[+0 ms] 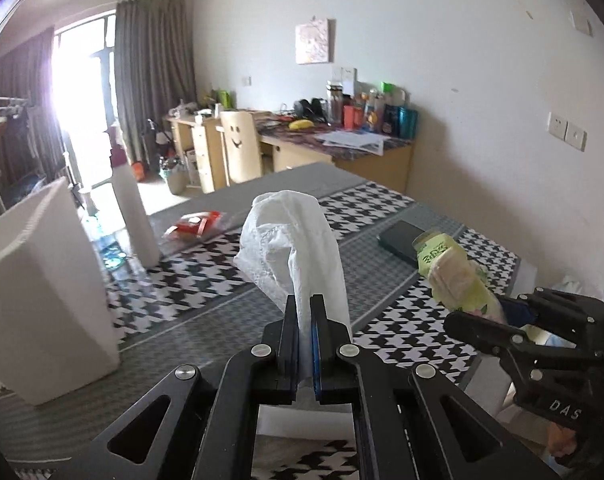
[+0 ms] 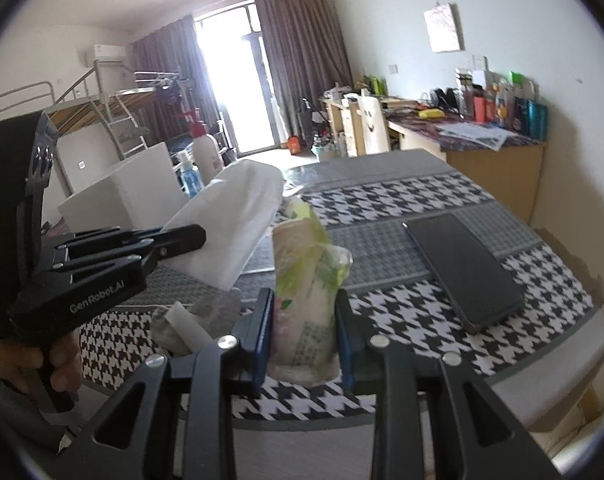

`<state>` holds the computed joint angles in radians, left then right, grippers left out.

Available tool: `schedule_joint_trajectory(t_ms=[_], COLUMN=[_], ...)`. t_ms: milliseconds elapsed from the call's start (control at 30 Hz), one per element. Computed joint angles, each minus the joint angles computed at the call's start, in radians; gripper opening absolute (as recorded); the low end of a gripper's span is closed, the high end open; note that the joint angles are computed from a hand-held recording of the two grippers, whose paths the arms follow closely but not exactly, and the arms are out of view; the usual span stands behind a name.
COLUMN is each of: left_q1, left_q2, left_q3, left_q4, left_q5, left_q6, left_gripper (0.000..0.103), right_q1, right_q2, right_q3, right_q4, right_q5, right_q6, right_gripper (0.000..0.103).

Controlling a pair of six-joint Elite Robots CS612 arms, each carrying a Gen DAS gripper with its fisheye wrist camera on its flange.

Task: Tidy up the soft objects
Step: 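Carry the white tissue and tissue pack over the white foam box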

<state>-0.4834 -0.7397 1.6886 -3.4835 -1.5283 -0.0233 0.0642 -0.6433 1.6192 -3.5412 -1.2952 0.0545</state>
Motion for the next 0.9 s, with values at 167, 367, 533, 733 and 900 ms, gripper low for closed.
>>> schedule_joint_trajectory(t_ms=[167,367,533,733,900], left_q1=[0.011,0.026,0.036,0.045,0.049], left_q2=[-0.008,-0.016,-0.022,-0.024,-0.028], left_q3=[0.012,0.024,0.028,0.030,0.038], left_q4=[-0.028,-0.053,-0.073,-0.089,-0.103], left_q5=[0.028,0.037,0.042,0.060,0.080], left_q6=[-0.012,-0.013,-0.016,-0.024,-0.030], left_gripper=[0.005,0.005,0.005,0.005,0.005], right_q1=[0.010,0.025,0.035,0.045,0.051], right_q2=[-0.002,0.002,0.006,0.009,0.015], right_q3=[-0.017,-0.047,-0.068,-0.091,-0.114], right_q4=[-0.008,0.004,0.010,0.013,0.029], right_q5=[0.007,0.006,0.011,0.025,0.040], right_q6=[-0.012,-0.030,-0.044,-0.065,-0.078], right_gripper=[0.033,0.033,0.033,0.033,0.033])
